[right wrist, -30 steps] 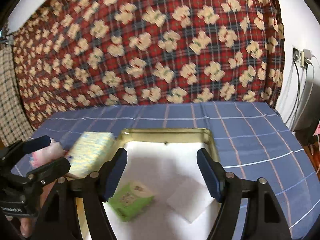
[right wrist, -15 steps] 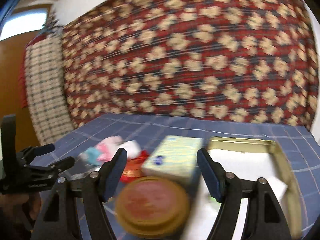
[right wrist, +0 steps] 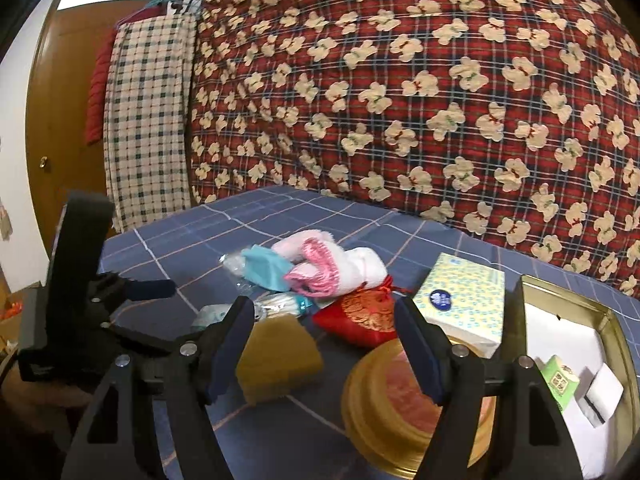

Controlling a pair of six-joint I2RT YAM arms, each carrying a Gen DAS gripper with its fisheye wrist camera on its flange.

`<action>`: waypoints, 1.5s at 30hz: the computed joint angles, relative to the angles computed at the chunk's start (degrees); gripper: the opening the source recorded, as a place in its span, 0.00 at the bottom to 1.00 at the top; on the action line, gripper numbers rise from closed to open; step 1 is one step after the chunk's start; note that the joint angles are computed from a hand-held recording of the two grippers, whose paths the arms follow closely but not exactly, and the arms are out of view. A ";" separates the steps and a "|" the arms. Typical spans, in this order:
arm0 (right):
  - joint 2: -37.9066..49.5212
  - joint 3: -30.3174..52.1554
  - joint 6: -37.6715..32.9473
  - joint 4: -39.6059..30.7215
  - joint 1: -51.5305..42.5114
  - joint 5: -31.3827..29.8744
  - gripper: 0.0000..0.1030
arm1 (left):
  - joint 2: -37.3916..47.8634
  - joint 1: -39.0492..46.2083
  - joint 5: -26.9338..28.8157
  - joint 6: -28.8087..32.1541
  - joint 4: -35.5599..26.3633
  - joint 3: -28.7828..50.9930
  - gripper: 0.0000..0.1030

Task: Organize soft objects
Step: 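Move both grippers back to the pile of items, then grasp the tan cloth with the right gripper while the left gripper grasps the wipes packet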

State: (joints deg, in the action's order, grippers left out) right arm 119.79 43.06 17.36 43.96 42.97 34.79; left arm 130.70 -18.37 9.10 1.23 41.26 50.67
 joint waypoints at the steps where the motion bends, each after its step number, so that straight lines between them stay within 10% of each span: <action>1: 0.32 0.21 -0.21 0.03 0.21 -0.03 0.72 | 0.25 0.23 0.65 -0.09 -0.04 0.33 0.90; 8: 1.32 1.10 -0.13 -0.50 0.19 -0.50 0.72 | 2.90 4.30 12.72 -2.37 -7.31 6.10 0.72; 21: 2.49 3.04 -0.85 -2.34 0.55 -0.98 0.72 | 2.68 2.86 4.88 1.85 -8.66 8.04 0.68; 26: 2.86 4.21 -1.62 -3.65 0.72 -0.78 0.72 | 3.76 2.79 6.77 3.82 -13.04 11.47 0.40; 45: 7.80 13.35 -3.19 -12.24 0.80 -4.53 0.72 | 1.01 5.11 4.08 -1.26 1.82 5.33 0.33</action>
